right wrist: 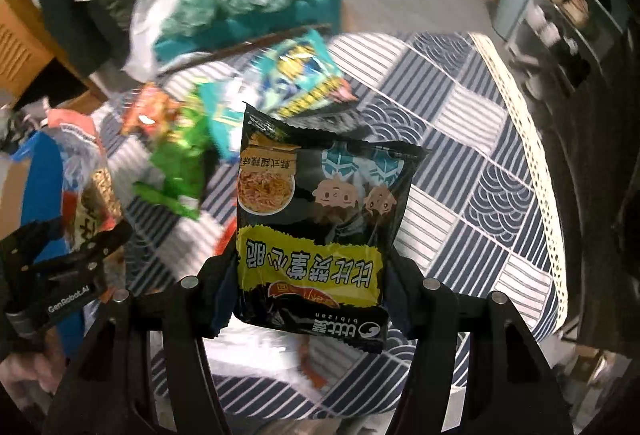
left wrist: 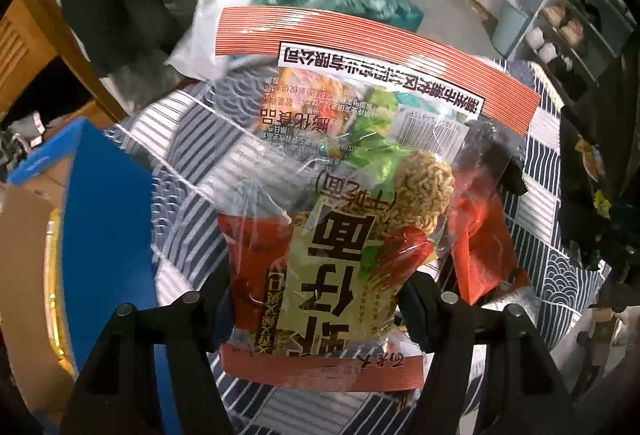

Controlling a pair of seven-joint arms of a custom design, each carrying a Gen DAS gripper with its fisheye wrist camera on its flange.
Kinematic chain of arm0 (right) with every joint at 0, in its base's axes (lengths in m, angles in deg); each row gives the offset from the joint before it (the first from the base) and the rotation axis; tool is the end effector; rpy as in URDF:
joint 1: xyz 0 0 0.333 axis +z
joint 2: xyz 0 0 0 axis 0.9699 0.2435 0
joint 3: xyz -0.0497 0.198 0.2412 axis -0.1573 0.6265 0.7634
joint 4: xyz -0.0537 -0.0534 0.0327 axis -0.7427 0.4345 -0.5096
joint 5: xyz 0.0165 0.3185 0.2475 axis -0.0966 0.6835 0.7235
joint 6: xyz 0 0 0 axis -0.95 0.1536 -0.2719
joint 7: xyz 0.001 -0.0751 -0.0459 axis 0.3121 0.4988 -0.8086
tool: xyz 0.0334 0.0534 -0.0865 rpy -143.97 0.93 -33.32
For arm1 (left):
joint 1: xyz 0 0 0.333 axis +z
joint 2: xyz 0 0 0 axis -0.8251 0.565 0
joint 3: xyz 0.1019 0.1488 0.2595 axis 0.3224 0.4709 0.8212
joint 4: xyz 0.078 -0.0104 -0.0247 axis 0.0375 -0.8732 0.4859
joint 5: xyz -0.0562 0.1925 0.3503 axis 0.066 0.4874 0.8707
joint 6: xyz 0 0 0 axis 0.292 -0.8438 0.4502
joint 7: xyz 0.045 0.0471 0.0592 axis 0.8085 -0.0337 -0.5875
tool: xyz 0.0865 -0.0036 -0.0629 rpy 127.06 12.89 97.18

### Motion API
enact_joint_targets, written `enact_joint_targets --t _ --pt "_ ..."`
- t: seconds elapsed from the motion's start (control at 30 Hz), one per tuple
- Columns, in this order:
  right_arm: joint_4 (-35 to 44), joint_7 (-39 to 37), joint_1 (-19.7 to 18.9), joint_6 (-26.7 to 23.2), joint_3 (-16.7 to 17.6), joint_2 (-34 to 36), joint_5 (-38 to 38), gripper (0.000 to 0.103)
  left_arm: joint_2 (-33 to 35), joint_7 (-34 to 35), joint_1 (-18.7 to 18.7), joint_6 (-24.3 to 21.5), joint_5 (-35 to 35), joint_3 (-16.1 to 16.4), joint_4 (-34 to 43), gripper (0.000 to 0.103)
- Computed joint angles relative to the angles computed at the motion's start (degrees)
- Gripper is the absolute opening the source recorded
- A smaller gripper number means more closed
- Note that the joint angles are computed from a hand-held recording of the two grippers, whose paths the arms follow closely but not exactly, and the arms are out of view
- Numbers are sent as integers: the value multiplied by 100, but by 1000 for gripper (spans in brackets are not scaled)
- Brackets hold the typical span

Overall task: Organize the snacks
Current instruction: 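Carry both packets over the box and release them inside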

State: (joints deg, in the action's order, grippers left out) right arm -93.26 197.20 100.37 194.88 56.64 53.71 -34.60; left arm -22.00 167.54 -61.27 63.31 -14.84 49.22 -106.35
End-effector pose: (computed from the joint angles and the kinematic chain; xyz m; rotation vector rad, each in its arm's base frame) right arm 0.5978 0.3158 0.5528 -1.7345 2.2145 -0.2719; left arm 0.6536 -0.1629 0.5396 -1.6706 2.3675 -0.4423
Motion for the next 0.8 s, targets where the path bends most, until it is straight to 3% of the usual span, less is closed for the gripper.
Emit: enact_joint_targets --t 0.57,0.8 --pt "1802 -573 580 -347 37 890 -228 62 -960 427 483 275 -666 240 -529 69" --pt "3311 -1006 938 -778 -17 1795 -118 62 -1263 412 693 592 -705 395 -828 69"
